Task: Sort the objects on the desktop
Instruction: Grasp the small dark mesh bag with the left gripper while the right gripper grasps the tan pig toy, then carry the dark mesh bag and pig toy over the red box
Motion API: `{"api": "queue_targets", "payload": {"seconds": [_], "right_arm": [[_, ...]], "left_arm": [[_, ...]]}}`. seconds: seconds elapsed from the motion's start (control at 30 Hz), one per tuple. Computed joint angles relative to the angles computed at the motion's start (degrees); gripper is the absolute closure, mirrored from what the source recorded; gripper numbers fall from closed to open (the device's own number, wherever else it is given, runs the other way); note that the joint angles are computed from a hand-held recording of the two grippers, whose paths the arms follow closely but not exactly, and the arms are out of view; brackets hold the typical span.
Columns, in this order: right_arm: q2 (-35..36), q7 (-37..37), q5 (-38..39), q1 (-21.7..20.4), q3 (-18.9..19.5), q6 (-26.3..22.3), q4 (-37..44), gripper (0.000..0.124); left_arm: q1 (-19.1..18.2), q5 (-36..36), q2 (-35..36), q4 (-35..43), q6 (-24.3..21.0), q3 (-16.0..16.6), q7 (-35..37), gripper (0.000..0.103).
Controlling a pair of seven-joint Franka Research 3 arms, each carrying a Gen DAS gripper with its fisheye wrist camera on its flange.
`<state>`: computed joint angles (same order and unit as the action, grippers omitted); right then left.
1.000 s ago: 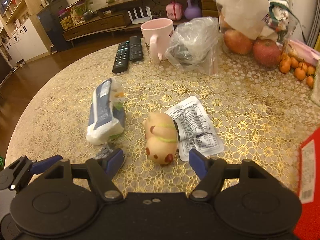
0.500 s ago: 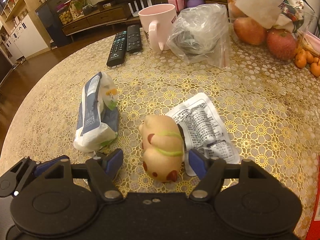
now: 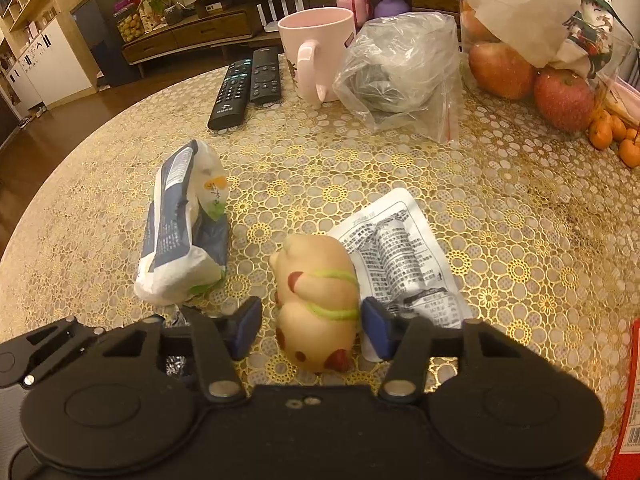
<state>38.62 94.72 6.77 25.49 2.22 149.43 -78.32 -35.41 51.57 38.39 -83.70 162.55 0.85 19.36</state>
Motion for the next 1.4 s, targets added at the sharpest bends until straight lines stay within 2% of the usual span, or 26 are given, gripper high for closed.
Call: {"api": "queue_targets", "payload": {"seconds": [0.03, 0.4, 0.9, 1.4], "right_arm": [[-0.02, 0.36, -0.25, 0.2, -0.32, -0.07, 0.03, 0.079], [-3.62, -1.7, 1.55, -0.69, 0.96, 1.35, -4.72, 0.084], [-17.45, -3.66, 5.6, -3.04, 2.55, 7.04, -23.1, 0.085], [-32.38, -6.58, 10.03, -5.2, 3.49, 10.76, -39.85, 0.085]], "left_arm": [[-0.04, -0.01, 0.03, 0.06, -0.21, 0.01, 0.12, 0.059], [0.03, -0.47, -1.21, -0.89, -1.13, -0.72, -0.03, 0.069], [-2.31, 4.67, -6.37, -5.37, -1.75, -1.83, -6.38, 0.072], [-4.53, 10.84, -10.93, -7.04, -5.53, -5.58, -12.03, 0.073]]}}
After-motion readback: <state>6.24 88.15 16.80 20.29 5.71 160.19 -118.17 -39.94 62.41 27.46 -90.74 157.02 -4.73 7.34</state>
